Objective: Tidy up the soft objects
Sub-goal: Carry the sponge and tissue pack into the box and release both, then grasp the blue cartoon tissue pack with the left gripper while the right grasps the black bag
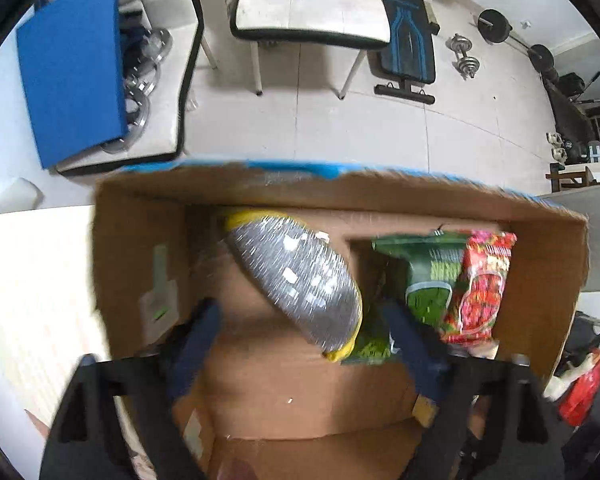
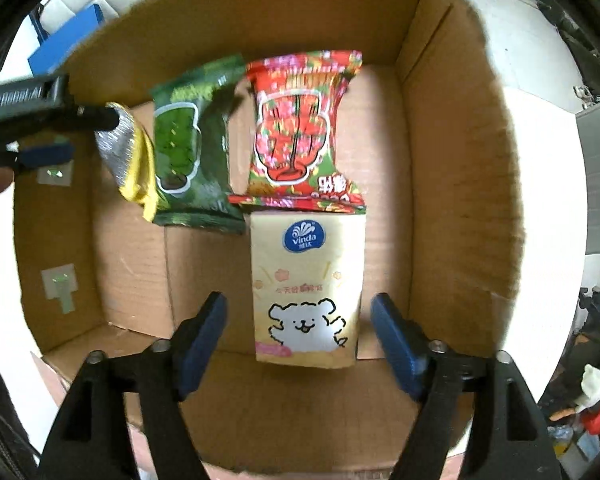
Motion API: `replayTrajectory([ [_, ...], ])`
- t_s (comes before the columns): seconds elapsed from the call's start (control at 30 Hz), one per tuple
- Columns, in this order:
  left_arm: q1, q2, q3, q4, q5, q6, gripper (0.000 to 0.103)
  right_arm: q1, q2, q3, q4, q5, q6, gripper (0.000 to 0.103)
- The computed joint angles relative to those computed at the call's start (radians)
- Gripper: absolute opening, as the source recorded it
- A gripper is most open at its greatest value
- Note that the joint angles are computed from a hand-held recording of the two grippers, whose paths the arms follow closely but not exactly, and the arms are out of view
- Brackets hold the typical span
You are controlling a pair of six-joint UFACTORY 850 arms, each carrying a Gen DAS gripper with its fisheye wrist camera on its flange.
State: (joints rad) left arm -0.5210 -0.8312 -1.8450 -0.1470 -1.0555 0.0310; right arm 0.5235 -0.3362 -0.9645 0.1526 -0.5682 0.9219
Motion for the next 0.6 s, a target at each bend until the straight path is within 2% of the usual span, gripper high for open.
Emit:
replayTrajectory([
  [0.03, 0.000, 0.022, 0.027, -0.003, 0.015, 0.008, 0.100, 0.008, 0.011, 0.000, -0.036, -0.002, 0.039, 0.098],
  [0.1, 0.002, 0.088, 0.101, -0.012, 0.052, 0.024, 0.100, 0.029, 0.033, 0.000, -0.123, -0.013, 0.125, 0.103],
  [0.23, 0.005, 0.224, 0.253, -0.023, 0.157, 0.045, 0.101, 0.071, 0.081, -0.007, -0.302, -0.064, 0.283, 0.103],
  [0.37, -0.001, 0.368, 0.397, -0.012, 0.260, 0.041, 0.101, 0.115, 0.126, -0.020, -0.410, -0.118, 0.384, 0.103],
  [0.6, -0.026, 0.554, 0.548, 0.098, 0.361, -0.041, 0.101, 0.183, 0.219, -0.025, -0.519, -0.162, 0.535, 0.103],
])
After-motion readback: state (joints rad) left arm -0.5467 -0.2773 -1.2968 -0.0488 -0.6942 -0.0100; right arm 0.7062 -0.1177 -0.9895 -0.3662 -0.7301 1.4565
